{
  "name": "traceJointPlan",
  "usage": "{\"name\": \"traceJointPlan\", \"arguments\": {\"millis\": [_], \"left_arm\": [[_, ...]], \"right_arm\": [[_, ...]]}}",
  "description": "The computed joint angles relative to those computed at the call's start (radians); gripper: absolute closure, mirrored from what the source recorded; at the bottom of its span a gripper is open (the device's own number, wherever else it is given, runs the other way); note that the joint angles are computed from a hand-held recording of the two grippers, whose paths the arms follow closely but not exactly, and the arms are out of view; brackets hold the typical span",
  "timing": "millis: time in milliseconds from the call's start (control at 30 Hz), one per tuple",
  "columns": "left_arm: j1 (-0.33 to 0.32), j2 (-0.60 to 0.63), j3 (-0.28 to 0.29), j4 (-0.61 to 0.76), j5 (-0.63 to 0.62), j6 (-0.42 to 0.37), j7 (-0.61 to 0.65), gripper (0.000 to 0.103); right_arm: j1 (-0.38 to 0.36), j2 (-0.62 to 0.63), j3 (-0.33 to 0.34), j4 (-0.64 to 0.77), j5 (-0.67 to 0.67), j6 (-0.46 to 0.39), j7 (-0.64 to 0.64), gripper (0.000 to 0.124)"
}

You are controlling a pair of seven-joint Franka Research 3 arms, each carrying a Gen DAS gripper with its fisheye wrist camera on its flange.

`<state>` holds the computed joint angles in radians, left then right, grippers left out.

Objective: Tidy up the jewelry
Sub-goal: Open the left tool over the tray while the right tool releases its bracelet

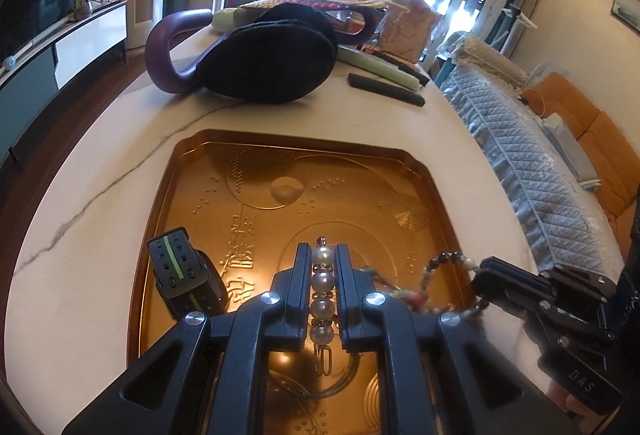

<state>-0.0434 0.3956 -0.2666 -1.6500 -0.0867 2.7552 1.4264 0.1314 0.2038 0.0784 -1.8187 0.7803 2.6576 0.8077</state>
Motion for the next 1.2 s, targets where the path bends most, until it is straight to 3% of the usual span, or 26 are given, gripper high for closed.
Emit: {"name": "traceJointPlan", "arguments": {"millis": [167, 233, 267, 300, 333, 367, 400, 533, 600, 700, 767, 867, 1200], "left_arm": [[-0.020, 0.007, 0.021, 0.004, 0.037, -0.013, -0.028, 0.091], [-0.014, 0.004, 0.013, 0.005, 0.027, -0.027, -0.035, 0.086], [-0.027, 0.003, 0.027, 0.019, 0.043, -0.061, -0.062, 0.072], [-0.038, -0.009, 0.040, 0.014, 0.062, -0.071, -0.085, 0.050], [-0.038, -0.037, 0.039, -0.019, 0.071, -0.035, -0.082, 0.039], [-0.041, -0.059, 0.043, -0.046, 0.087, -0.003, -0.080, 0.025], [-0.063, -0.095, 0.070, -0.086, 0.144, 0.042, -0.106, 0.018], [-0.115, -0.196, 0.161, -0.204, 0.372, 0.138, -0.254, 0.012], [-0.070, -0.210, 0.125, -0.224, 0.317, 0.122, -0.222, 0.012], [-0.039, -0.218, 0.121, -0.238, 0.276, 0.083, -0.248, 0.012], [-0.015, -0.227, 0.111, -0.256, 0.227, 0.075, -0.239, 0.012], [0.009, -0.244, 0.101, -0.282, 0.164, 0.055, -0.215, 0.013], [-0.008, -0.313, 0.106, -0.372, 0.195, 0.047, -0.132, 0.013]], "right_arm": [[0.009, 0.003, -0.004, -0.015, -0.026, 0.032, 0.021, 0.117], [0.016, 0.008, -0.012, -0.019, -0.062, 0.051, 0.056, 0.116], [0.024, 0.012, -0.021, -0.020, -0.092, 0.074, 0.094, 0.112], [0.032, 0.009, -0.033, -0.033, -0.128, 0.107, 0.145, 0.096], [0.027, 0.006, -0.032, -0.039, -0.132, 0.122, 0.162, 0.084], [0.013, 0.003, -0.024, -0.044, -0.109, 0.133, 0.155, 0.061], [0.001, -0.001, -0.020, -0.048, -0.089, 0.136, 0.152, 0.056], [-0.015, 0.015, -0.029, -0.031, -0.122, 0.086, 0.199, 0.058], [-0.014, 0.035, -0.038, -0.015, -0.164, 0.042, 0.240, 0.078], [-0.025, 0.059, -0.028, 0.004, -0.167, -0.015, 0.240, 0.103], [-0.023, 0.062, -0.029, -0.011, -0.172, 0.000, 0.255, 0.113], [-0.045, 0.055, -0.022, -0.017, -0.115, -0.017, 0.260, 0.114], [-0.039, -0.007, -0.057, -0.102, -0.195, 0.022, 0.357, 0.116]]}}
